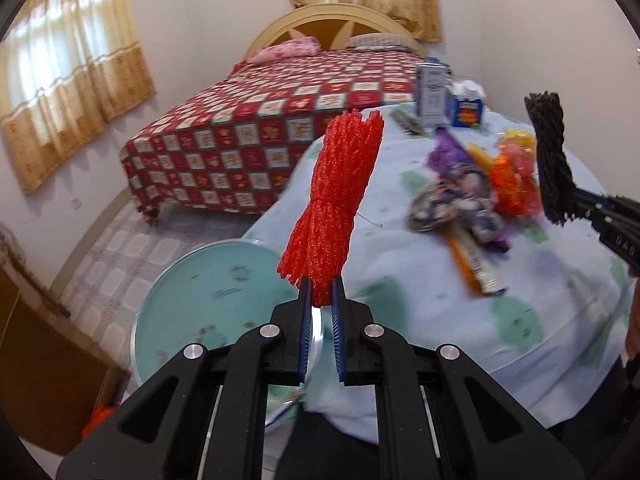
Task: Collect trash
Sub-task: 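Grasp the red mesh net with the left tool while the right tool grasps the black mesh net, then carry the red and black mesh nets over the teal bucket with both tools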
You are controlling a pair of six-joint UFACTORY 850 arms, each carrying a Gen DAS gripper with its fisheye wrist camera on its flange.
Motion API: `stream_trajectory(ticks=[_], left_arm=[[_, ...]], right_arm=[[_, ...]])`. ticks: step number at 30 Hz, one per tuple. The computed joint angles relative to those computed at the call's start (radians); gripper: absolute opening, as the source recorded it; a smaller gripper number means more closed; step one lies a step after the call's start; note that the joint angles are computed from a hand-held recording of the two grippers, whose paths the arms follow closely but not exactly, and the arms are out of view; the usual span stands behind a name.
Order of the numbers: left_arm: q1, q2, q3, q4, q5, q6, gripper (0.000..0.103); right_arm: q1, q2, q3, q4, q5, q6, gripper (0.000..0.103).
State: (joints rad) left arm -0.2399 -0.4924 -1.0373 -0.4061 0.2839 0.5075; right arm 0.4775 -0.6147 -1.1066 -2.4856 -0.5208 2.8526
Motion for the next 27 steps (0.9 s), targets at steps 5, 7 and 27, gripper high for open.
stream_trajectory(ticks=[5,7,27], left_arm=[[0.033,0.004,0.013,-0.066,0.024,0.057,0.01],[0.046,0.006,0.014,-0.069,0.028,0.057,0.01],[0.115,0.02,0.034,-0.101,0.046,0.066,0.01]], right_arm=[[0.016,-0.033,-0.071,0.019,0.029,-0.051,0.013],[0.024,-0.042,-0.097,0.031,0.039,-0.077,0.013],[0.069,-0.125,-0.283,0.129,0.121,-0.271,0.013]])
